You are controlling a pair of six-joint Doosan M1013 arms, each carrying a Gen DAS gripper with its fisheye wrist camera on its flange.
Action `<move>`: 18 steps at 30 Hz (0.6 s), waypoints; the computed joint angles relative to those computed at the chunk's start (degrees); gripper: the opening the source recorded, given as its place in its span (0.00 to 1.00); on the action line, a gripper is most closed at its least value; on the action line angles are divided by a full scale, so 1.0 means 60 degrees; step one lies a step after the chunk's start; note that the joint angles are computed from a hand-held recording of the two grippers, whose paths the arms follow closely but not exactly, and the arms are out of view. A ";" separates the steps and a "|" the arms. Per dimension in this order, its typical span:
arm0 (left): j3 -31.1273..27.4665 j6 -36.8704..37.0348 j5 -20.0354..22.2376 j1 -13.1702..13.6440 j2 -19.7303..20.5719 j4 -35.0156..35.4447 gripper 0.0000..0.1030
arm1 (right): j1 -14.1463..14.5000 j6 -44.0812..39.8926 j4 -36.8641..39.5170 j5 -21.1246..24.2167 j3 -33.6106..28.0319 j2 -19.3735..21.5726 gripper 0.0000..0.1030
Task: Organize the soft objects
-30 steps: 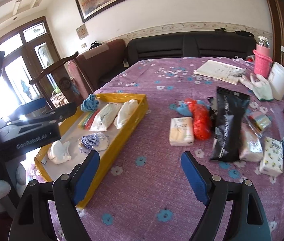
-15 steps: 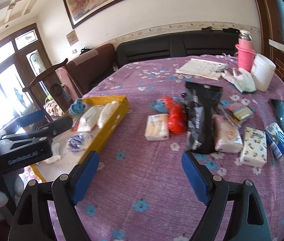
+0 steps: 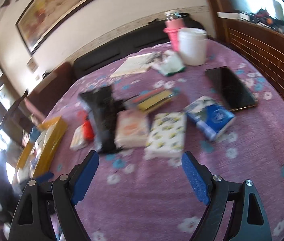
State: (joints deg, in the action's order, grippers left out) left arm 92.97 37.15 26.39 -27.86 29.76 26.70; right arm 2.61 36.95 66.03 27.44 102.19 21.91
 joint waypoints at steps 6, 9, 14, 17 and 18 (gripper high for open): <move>0.0267 -0.0048 -0.0945 0.0162 -0.0010 -0.0359 0.94 | 0.0028 0.0156 0.0160 0.0139 -0.0664 0.0278 0.85; 0.0527 0.0359 -0.1681 0.0296 -0.0104 -0.1032 0.97 | 0.0203 0.0246 0.0242 0.1020 -0.1508 0.0730 0.85; 0.0637 0.1318 -0.2093 0.0413 -0.0174 -0.2122 1.00 | 0.0619 0.1950 -0.1211 0.1810 -0.3168 0.1728 0.85; 0.0697 0.1427 -0.2195 0.0434 -0.0211 -0.2281 1.00 | 0.0770 0.2893 -0.1847 0.3104 -0.4043 0.2411 0.88; 0.0713 0.1541 -0.2261 0.0453 -0.0219 -0.2430 1.00 | 0.0785 0.2899 -0.1884 0.3612 -0.4186 0.2545 0.88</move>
